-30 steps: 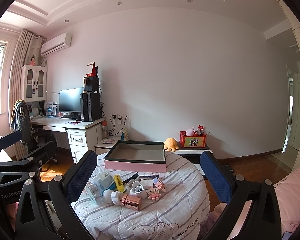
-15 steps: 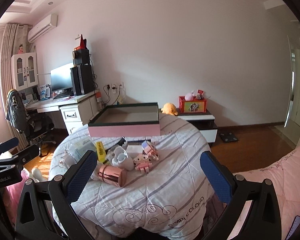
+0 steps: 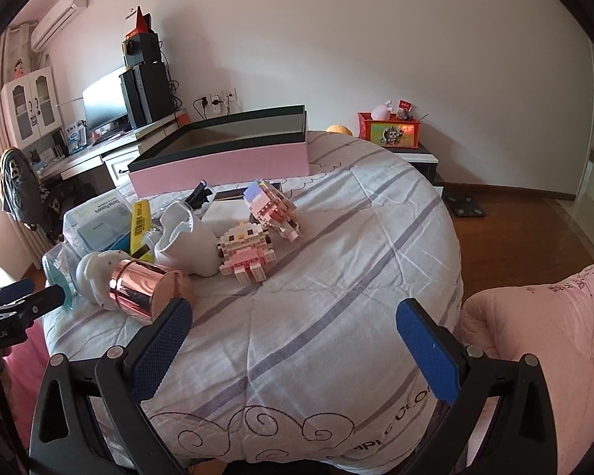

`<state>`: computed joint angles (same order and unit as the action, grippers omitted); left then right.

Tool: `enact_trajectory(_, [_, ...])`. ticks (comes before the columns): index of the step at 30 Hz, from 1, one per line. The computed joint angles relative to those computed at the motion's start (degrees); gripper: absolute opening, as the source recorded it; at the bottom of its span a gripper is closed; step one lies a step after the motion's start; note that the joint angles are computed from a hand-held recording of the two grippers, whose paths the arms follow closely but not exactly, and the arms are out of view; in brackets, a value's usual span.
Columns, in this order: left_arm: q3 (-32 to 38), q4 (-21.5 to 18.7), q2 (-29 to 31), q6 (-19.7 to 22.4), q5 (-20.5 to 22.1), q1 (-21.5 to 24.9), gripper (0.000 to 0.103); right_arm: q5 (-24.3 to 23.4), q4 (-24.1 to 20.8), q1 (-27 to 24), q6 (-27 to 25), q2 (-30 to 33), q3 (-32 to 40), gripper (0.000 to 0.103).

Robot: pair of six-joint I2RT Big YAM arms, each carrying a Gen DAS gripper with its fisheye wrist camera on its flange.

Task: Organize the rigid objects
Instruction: 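Grasp the clear teal-lidded cup with the left tool while the right tool grasps the pink block figure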

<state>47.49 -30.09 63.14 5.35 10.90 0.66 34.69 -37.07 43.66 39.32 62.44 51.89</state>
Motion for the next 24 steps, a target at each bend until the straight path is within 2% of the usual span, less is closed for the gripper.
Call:
enact_trajectory(3, [1.10,-0.02,2.31,-2.09,-2.89,-1.63,0.103,-1.62,0.75,-1.49,-0.40,0.41,-0.33,0.103])
enact_trajectory(5, [1.31,0.73,3.24,-2.53,-5.95,-2.44,0.103,-2.32,1.05,-2.25,-0.77,0.90,-0.24,0.103])
enact_trajectory(6, [1.53,0.96,3.80,-2.30,-6.02,-2.14,0.103,-2.82,1.31,-2.64,-1.01,1.27,-0.15,0.103])
enact_trajectory(8, [1.92,0.31,4.57,-1.97,-2.17,-0.35,0.103,-3.89,1.89,-3.40,-1.73,1.71,-0.08,0.103])
enact_trajectory(10, [1.41,0.89,4.18,-2.14,2.34,1.95,0.102,-4.77,2.57,-4.00,-2.65,2.19,-0.03,0.103])
enact_trajectory(12, [0.94,1.66,3.88,-1.85,5.13,3.36,0.099,-5.46,3.55,-4.42,-3.56,2.48,-0.11,0.103])
enact_trajectory(15, [0.73,2.06,3.87,-0.86,6.75,4.17,0.088,-6.30,4.39,-4.96,-4.40,3.19,0.13,0.103])
enact_trajectory(19, [0.41,2.72,3.59,0.14,4.18,3.96,0.062,-7.97,5.57,-5.90,-5.70,3.83,0.26,0.103])
enact_trajectory(21, [0.68,3.12,4.12,0.61,3.40,3.83,0.059,-8.47,5.53,-6.28,-6.00,4.18,0.41,0.103])
enact_trajectory(24, [0.11,3.78,3.50,1.24,2.32,3.62,0.050,-9.25,6.08,-6.99,-6.77,4.61,0.53,0.103])
